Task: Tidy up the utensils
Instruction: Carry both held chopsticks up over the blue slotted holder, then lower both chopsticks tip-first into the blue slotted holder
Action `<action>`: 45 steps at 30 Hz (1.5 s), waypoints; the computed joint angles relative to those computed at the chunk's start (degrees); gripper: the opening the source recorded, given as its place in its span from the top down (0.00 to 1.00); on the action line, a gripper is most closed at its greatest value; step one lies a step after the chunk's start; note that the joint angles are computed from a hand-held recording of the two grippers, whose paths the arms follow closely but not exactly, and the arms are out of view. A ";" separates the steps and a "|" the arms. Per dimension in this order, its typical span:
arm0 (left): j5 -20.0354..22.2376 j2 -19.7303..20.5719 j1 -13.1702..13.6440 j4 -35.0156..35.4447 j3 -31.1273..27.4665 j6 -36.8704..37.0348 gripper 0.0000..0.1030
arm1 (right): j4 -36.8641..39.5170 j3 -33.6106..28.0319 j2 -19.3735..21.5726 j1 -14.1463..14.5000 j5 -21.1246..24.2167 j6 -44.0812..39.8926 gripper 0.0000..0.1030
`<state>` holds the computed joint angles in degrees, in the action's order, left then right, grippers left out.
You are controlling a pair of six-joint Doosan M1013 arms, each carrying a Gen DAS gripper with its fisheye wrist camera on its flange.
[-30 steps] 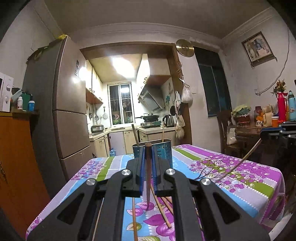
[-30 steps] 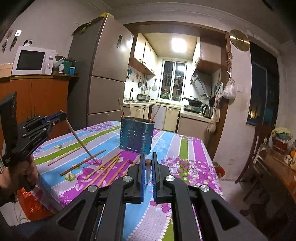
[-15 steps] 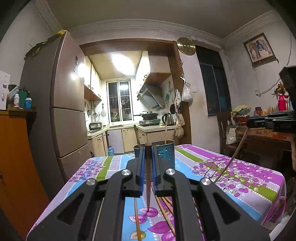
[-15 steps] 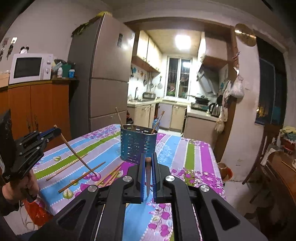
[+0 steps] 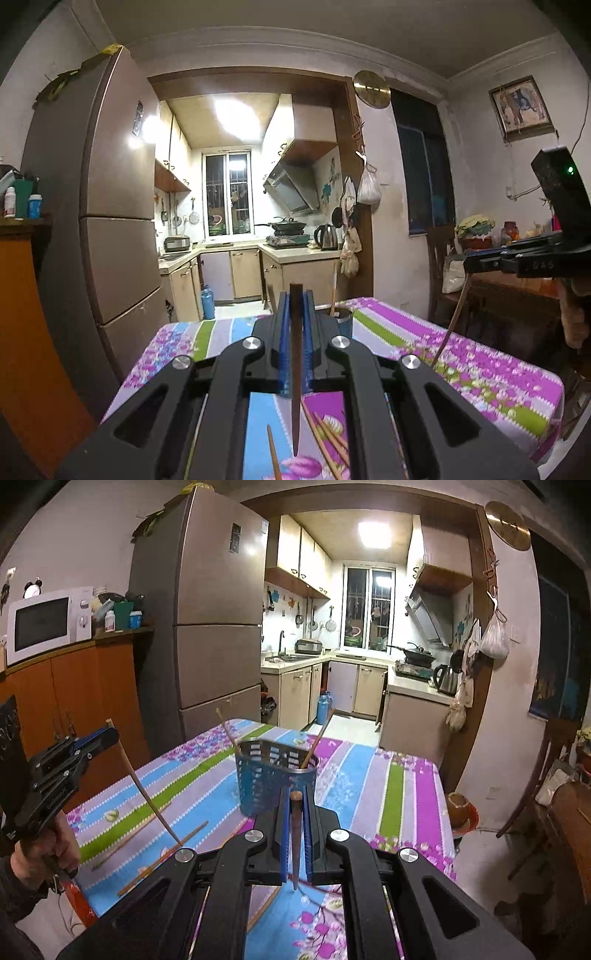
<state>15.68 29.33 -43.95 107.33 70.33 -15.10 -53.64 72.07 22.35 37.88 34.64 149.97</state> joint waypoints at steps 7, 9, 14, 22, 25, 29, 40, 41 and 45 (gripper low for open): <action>-2.79 1.32 0.50 -8.25 -6.09 8.14 0.95 | 6.00 -5.96 0.99 -1.42 1.04 -7.65 0.93; -3.38 1.80 0.53 -11.20 -8.01 11.07 0.95 | 7.71 -7.94 1.31 -1.82 1.52 -9.75 0.93; -3.35 3.89 0.46 -18.96 -14.75 19.66 0.95 | 10.21 -12.84 2.12 -2.60 2.42 -13.51 0.93; -2.46 9.02 1.06 -38.98 -26.95 38.75 0.95 | 13.61 -21.09 5.09 -3.79 2.43 -17.97 0.93; -1.41 11.24 1.32 -46.17 -31.31 46.30 0.95 | 16.43 -24.54 7.08 -4.47 3.43 -20.68 0.93; 0.68 14.46 2.01 -58.81 -37.09 59.82 0.95 | 20.28 -27.85 9.55 -5.49 4.69 -23.68 0.93; 7.13 21.70 4.38 -84.22 -47.96 83.23 0.95 | 27.95 -34.39 15.40 -7.43 8.47 -28.92 0.93; 8.16 22.50 4.56 -86.20 -49.41 85.15 0.95 | 28.39 -35.09 15.91 -7.49 8.97 -29.43 0.93; 11.65 25.12 5.27 -92.48 -53.92 90.05 0.95 | 30.11 -37.00 17.47 -7.71 10.50 -30.95 0.93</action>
